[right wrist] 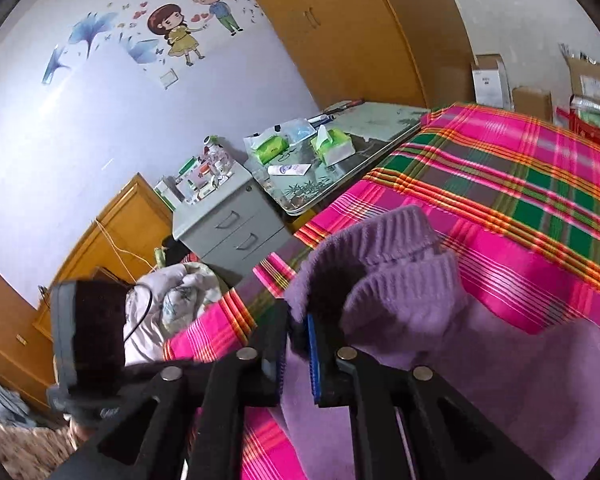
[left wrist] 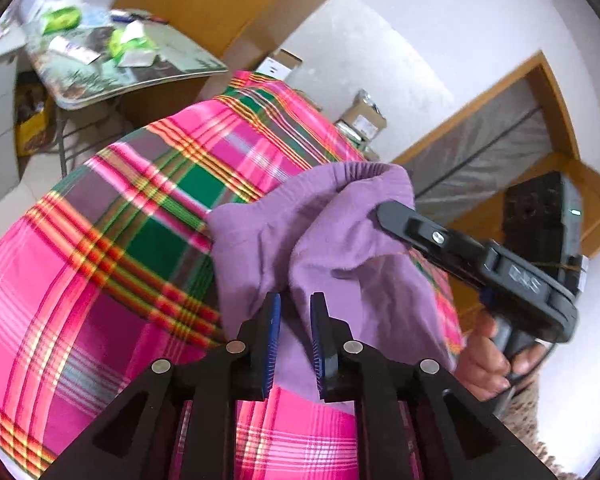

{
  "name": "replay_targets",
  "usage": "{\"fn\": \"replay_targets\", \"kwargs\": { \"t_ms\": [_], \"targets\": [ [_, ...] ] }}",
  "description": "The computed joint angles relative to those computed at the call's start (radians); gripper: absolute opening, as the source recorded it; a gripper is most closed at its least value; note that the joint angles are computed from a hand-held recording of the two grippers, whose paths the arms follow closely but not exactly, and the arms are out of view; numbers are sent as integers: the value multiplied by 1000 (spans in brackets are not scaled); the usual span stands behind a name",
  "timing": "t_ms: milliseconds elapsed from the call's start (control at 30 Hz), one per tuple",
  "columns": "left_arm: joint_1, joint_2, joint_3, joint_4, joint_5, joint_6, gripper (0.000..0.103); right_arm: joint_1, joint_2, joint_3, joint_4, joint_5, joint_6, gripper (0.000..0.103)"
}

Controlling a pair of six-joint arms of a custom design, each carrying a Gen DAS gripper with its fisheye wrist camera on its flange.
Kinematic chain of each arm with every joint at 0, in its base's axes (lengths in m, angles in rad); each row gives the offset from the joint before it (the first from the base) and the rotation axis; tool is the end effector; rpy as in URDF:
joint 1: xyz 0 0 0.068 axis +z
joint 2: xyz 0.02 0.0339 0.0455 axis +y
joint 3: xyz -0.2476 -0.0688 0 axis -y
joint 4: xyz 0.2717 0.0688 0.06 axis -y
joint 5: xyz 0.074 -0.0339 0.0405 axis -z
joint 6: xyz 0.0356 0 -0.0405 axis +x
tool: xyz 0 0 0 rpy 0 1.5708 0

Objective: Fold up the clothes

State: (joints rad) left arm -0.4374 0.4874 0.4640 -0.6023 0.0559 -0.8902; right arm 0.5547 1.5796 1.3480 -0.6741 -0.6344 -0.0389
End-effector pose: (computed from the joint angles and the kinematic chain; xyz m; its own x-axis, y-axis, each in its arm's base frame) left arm 0.1469 -0.0709 0.2189 -0.6944 -0.5319 -0.4846 -0.1204 0.7499 -0.6506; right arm 0.2981 0.2095 0.2763 -0.6398 -0.4333 -0.6348 -0.7606 0.4755 0.4420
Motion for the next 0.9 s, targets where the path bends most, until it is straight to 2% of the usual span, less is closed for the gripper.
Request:
{"fn": "replay_targets", "kwargs": {
  "t_ms": [67, 167, 300, 367, 533, 733, 800, 900],
  "targets": [
    [-6, 50, 14, 22, 23, 0, 23, -29, -43, -39, -5, -5, -8, 13],
    [-14, 123, 30, 52, 59, 3, 23, -74, -106, -100, -13, 1, -21, 18],
    [-32, 210, 56, 75, 31, -1, 23, -145, -202, -196, -40, -1, -67, 20],
    [-28, 237, 59, 102, 50, 2, 23, -175, -276, -263, -43, 19, -113, 28],
    [-22, 332, 90, 152, 77, -2, 23, -234, -437, -415, -69, 64, -221, 32],
    [-15, 448, 154, 178, 113, 7, 23, -209, -595, -559, -87, 162, -307, 38],
    [-23, 466, 181, 161, 89, 10, 14, -198, -617, -581, -101, 161, -326, 38],
    [-40, 476, 211, 152, 55, 15, 10, -176, -643, -613, -103, 175, -325, 39]
  ]
}}
